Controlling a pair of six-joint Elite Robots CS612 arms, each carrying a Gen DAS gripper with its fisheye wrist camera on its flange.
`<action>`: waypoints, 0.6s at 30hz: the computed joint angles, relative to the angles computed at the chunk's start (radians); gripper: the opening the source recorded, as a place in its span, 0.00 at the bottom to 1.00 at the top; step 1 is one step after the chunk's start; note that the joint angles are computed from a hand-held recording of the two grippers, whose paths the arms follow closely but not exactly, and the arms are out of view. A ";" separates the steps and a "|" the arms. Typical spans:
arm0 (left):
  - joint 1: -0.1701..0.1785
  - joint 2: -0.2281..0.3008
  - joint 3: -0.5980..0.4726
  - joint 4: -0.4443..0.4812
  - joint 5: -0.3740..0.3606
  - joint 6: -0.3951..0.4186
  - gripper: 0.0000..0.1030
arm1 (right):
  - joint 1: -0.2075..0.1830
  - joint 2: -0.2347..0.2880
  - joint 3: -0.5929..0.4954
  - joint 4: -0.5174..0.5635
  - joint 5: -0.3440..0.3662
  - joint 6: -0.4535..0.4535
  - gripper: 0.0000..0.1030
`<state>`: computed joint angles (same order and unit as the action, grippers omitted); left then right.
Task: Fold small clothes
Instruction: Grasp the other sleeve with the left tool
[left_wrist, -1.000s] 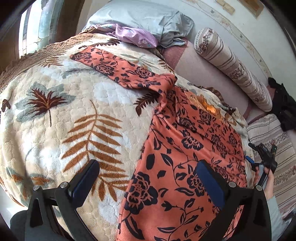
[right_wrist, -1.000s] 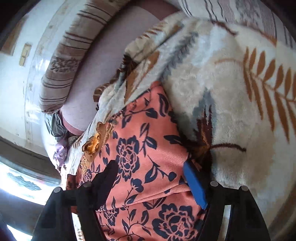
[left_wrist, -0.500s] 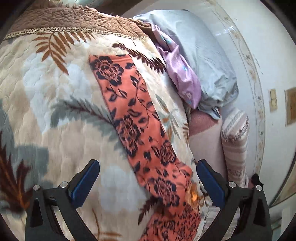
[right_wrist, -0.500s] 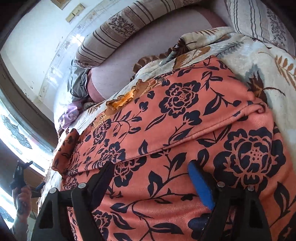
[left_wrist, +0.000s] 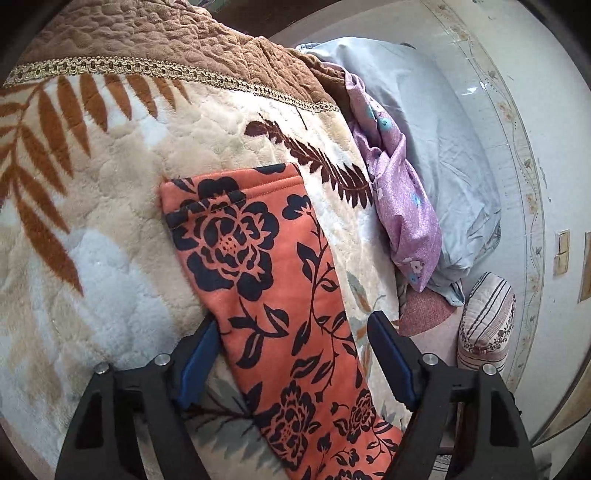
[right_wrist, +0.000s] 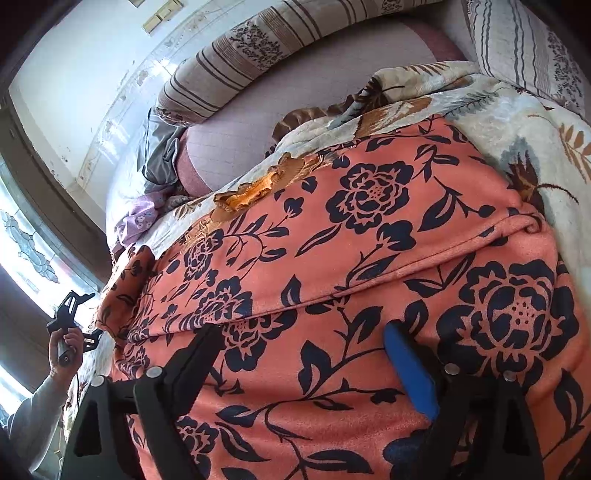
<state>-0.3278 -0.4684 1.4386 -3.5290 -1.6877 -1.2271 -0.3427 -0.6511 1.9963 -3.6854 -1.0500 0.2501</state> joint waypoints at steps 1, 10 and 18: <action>0.001 -0.002 0.003 0.009 0.004 -0.002 0.66 | 0.000 0.000 0.000 0.000 0.000 -0.001 0.89; -0.027 -0.079 0.029 0.287 0.177 0.127 0.04 | -0.001 -0.001 0.001 0.000 0.002 -0.002 0.90; -0.223 -0.212 0.057 0.113 0.339 0.660 0.04 | -0.003 0.001 0.002 -0.009 0.010 0.006 0.89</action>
